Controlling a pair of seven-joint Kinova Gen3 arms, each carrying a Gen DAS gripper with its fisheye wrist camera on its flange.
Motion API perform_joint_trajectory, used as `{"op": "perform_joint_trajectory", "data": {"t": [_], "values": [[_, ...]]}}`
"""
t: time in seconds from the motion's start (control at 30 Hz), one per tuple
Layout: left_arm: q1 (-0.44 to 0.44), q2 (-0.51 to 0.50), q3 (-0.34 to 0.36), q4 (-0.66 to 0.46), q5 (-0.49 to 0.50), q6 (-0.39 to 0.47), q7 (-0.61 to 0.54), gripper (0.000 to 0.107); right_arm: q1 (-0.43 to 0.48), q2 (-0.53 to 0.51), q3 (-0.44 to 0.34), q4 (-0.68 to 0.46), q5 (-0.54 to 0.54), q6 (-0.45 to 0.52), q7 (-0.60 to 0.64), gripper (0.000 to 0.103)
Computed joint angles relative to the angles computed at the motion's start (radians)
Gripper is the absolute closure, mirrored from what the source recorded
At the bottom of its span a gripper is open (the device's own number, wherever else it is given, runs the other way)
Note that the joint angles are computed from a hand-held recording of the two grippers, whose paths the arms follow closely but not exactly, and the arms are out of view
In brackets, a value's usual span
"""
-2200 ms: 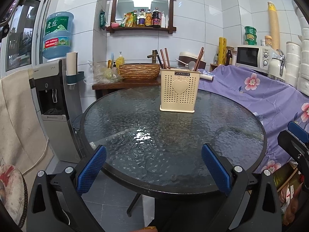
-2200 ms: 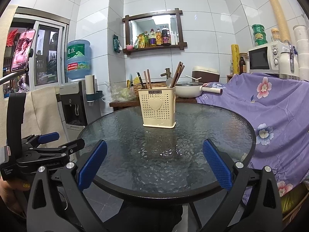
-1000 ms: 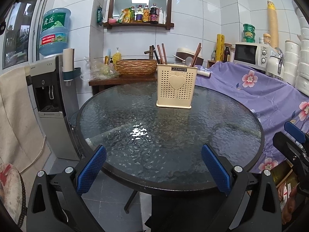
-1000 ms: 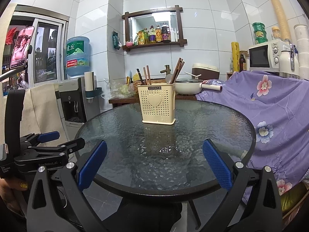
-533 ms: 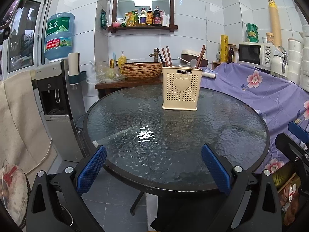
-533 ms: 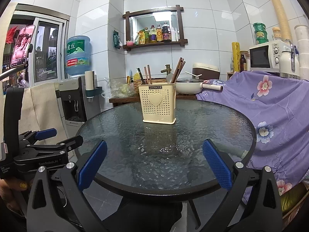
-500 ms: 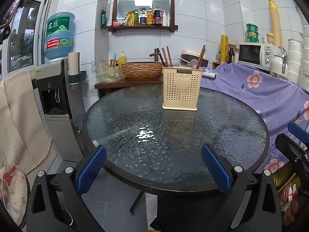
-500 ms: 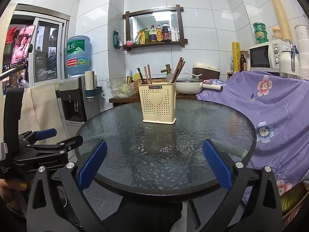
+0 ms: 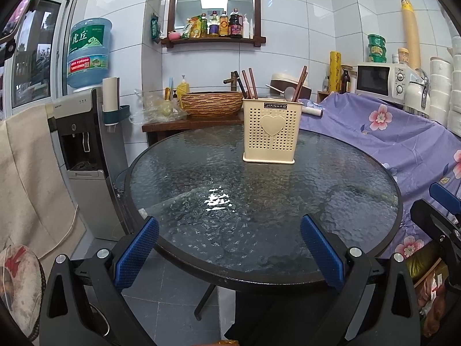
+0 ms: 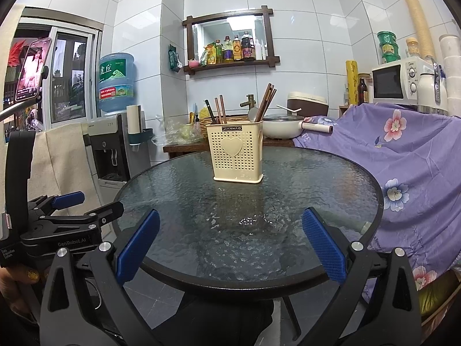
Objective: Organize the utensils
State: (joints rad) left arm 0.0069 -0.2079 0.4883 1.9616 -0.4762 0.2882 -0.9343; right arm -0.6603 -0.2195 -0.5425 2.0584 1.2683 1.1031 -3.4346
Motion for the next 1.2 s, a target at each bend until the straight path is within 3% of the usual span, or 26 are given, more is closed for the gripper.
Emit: {"op": "perform_joint_trajectory", "data": {"t": [0.8,0.9,1.0,1.2], "values": [[0.002,-0.002,-0.010,0.003,0.003,-0.007,-0.013,0.011,-0.001,-0.002,0.000,0.006,-0.003,-0.008,-0.001,0.006],[0.039,-0.004,-0.052,0.012,0.043,-0.025,-0.049,0.011,-0.001,-0.002,0.001,0.005,-0.004,-0.008,0.000,0.006],[-0.018,-0.011,0.001,0.010,0.025,-0.018,-0.023,0.011,-0.001,-0.001,0.000,0.005,-0.005,-0.007,0.001,0.006],[-0.016,-0.004,0.008,-0.002,0.012,-0.001,-0.023,0.011,0.001,-0.001,-0.001,0.006,-0.004,-0.010,0.000,0.006]]}}
